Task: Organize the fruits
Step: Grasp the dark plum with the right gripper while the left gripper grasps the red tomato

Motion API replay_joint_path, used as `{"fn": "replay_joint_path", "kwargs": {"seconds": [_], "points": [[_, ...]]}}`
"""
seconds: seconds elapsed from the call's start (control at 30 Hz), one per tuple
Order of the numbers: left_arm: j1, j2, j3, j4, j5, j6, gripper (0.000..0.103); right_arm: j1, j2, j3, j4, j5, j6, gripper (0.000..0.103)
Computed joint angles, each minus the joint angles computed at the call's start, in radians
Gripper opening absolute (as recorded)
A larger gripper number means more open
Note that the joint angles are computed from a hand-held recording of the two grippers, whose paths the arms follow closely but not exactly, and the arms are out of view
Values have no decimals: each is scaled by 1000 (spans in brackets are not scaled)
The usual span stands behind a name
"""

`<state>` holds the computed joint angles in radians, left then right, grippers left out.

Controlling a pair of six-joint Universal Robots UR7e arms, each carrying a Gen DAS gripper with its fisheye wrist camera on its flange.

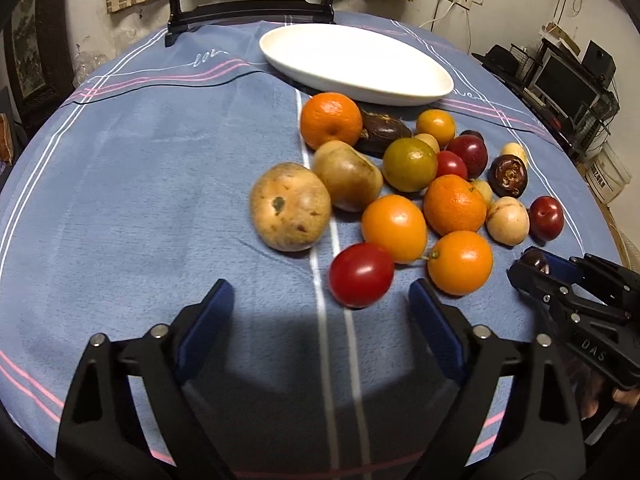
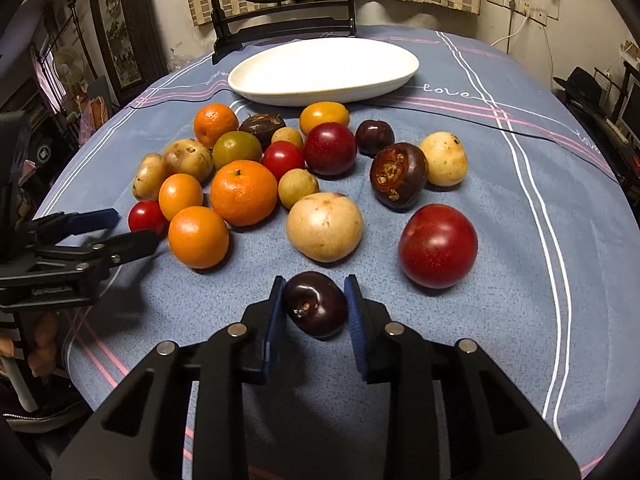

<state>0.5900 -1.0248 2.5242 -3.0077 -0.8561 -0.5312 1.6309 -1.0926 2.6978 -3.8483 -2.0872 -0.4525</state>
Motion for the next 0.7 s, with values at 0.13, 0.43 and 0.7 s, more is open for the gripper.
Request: {"fn": "replay_joint_path", "kwargs": {"seconds": [0.13, 0.43, 0.7], "points": [[-17, 38, -25, 24, 43, 1, 70, 1, 13, -1, -23, -1, -3, 31], [-13, 22, -19, -26, -9, 35, 30, -14, -13, 24, -35, 29, 0, 30], [-28, -103, -21, 1, -41, 98, 30, 17, -191, 16, 99, 103, -19, 31]]}}
